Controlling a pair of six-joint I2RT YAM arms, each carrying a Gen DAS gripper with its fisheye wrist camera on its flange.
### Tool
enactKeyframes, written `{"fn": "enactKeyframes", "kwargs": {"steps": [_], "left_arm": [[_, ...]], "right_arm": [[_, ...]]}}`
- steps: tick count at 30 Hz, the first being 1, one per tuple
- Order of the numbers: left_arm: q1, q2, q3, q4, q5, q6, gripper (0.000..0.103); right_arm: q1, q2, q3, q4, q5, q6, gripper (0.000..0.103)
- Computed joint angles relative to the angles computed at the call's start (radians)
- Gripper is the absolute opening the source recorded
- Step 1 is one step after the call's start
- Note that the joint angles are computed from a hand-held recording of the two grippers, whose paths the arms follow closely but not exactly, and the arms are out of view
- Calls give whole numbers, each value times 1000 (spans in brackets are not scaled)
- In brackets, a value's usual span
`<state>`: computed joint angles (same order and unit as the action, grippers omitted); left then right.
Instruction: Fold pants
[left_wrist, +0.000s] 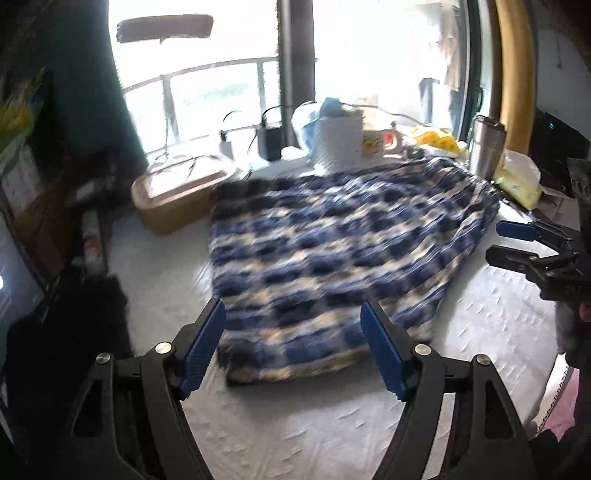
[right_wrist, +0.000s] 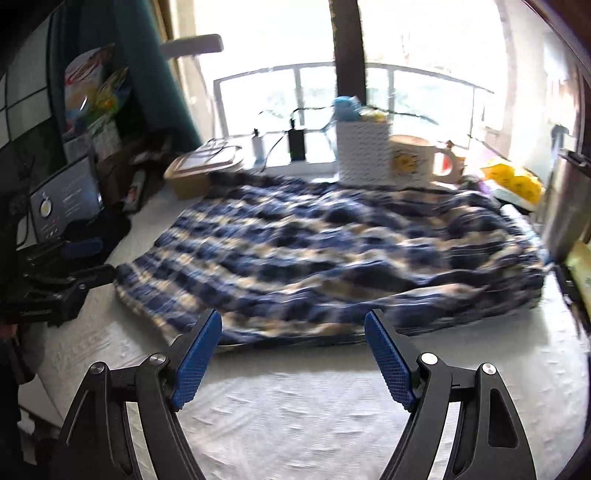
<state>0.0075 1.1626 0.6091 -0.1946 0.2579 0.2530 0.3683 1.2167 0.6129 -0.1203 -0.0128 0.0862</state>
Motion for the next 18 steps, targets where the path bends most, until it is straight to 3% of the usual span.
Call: {"fn": "enactKeyframes", "kwargs": {"steps": [6, 18], "left_arm": [[-110, 50, 71, 13, -61, -47, 75], [-166, 261, 225, 63, -60, -124, 75]], "right_arm": [[-119, -32, -13, 0, -34, -39, 81], [-331, 72, 39, 27, -95, -110, 81]]}}
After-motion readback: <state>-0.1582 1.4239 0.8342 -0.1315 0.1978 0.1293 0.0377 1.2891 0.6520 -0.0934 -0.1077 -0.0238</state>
